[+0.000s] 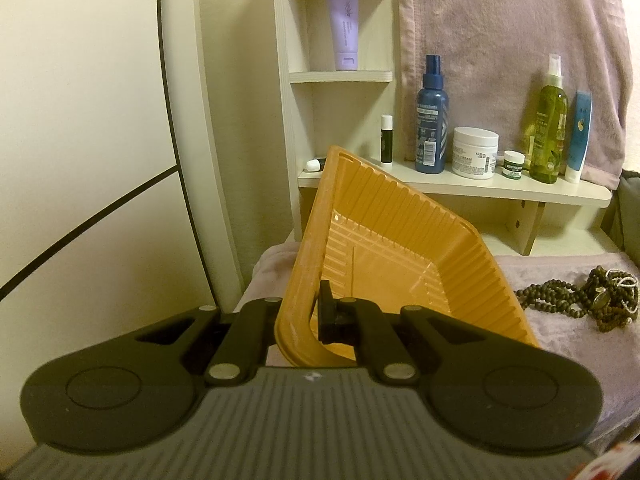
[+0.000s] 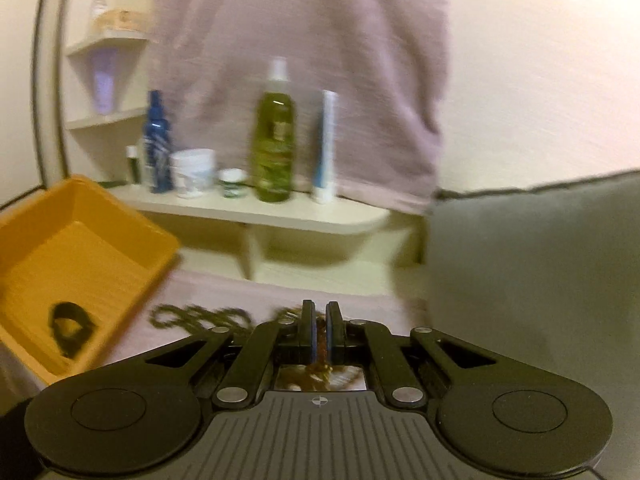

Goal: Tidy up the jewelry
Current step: 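Grasp a dark item from the pile and drop it into the tray with the right gripper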

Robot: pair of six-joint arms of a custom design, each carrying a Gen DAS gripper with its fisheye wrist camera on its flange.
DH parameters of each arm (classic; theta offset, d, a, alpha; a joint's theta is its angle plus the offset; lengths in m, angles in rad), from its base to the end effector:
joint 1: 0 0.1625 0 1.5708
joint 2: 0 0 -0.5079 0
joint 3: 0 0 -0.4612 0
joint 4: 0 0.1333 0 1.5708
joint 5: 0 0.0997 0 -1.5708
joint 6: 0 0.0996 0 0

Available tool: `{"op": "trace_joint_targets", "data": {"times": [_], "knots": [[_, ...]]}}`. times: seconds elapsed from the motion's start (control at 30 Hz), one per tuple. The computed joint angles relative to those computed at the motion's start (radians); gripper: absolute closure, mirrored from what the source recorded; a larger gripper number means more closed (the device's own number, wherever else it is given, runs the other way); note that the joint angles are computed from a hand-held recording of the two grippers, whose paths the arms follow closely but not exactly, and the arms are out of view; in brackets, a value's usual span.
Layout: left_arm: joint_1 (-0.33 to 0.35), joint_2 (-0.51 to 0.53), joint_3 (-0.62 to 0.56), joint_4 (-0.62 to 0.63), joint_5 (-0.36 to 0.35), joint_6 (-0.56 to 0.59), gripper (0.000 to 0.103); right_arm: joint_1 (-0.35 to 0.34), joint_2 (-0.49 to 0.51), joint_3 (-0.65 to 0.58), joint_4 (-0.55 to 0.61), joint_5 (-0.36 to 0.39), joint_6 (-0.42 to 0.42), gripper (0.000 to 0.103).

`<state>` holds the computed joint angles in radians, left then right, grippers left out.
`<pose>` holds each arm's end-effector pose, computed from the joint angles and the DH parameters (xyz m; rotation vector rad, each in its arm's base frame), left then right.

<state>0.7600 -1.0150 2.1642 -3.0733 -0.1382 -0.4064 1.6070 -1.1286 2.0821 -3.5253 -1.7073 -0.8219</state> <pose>-0.2425 -0.5505 0.1948 0.0890 1.8520 -1.1802 0.1422 -0.6164 0.2762 0.9158 -2.2174 1.1486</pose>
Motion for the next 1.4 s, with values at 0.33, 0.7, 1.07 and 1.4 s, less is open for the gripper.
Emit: {"op": "trace_joint_targets", "data": {"times": [0.33, 0.7, 1.07, 1.4], "knots": [[-0.003, 0.006, 0.000, -0.036, -0.001, 0.027, 0.098, 0.076, 0.020, -0.031, 0.249, 0.187, 0.088, 0.099], [-0.005, 0.007, -0.001, -0.037, -0.001, 0.021, 0.098, 0.118, 0.079, -0.062, 0.418, 0.227, 0.066, 0.099], [-0.004, 0.008, 0.000, -0.049, -0.004, 0.030, 0.098, 0.089, 0.090, -0.068, 0.436, 0.246, 0.112, 0.095], [0.001, 0.007, 0.003, -0.075, -0.007, 0.050, 0.098, 0.024, 0.051, -0.014, 0.171, 0.067, 0.114, 0.091]]}}
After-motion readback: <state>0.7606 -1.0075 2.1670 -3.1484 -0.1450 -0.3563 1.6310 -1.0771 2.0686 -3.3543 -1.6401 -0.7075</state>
